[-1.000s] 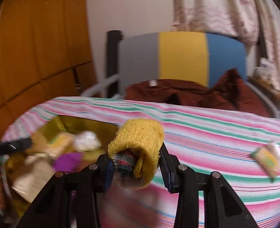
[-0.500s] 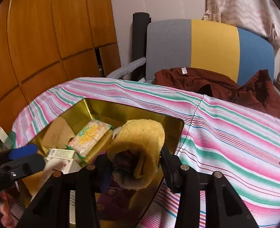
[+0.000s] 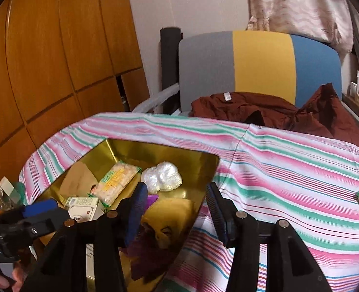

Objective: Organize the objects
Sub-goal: 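Open both tools to drop the white bag and yellow bundle into the tray, then move the right tool to the second white plastic bag and grasp it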

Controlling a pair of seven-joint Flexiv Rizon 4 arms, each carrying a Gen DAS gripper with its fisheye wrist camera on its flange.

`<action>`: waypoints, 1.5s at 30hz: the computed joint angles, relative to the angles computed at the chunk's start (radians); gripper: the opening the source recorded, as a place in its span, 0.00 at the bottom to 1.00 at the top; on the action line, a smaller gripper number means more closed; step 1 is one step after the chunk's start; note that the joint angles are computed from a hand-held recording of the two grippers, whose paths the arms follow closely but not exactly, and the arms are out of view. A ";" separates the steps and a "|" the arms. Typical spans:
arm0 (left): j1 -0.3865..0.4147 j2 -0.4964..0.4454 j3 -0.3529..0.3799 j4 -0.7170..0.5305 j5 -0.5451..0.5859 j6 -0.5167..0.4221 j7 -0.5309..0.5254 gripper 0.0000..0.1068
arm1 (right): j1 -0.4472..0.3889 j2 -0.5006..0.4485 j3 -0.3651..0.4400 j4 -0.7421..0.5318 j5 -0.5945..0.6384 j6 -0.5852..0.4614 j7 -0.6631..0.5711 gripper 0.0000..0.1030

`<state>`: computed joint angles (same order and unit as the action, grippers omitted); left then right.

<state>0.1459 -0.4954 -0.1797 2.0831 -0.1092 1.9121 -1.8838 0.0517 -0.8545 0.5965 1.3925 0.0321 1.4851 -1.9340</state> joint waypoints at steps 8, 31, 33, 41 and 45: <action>-0.003 0.002 -0.038 -0.012 0.020 -0.021 0.008 0.90 | -0.052 0.013 -0.001 0.017 0.050 -0.029 0.023 0.49; -0.135 -0.033 -0.077 -0.140 -0.038 -0.181 0.229 0.95 | -0.092 -0.179 -0.449 -0.404 -0.056 -0.266 0.424 0.49; -0.159 -0.033 -0.060 -0.149 -0.048 -0.192 0.249 0.95 | -0.126 -0.249 -0.390 -0.553 -0.028 -0.406 0.416 0.49; -0.213 -0.049 -0.029 -0.178 -0.094 -0.230 0.292 0.95 | -0.194 -0.233 -0.198 -0.547 0.207 -0.552 0.145 0.51; -0.233 -0.060 -0.024 -0.199 -0.105 -0.250 0.316 0.95 | -0.160 -0.161 -0.246 -0.426 0.256 -0.394 0.046 0.51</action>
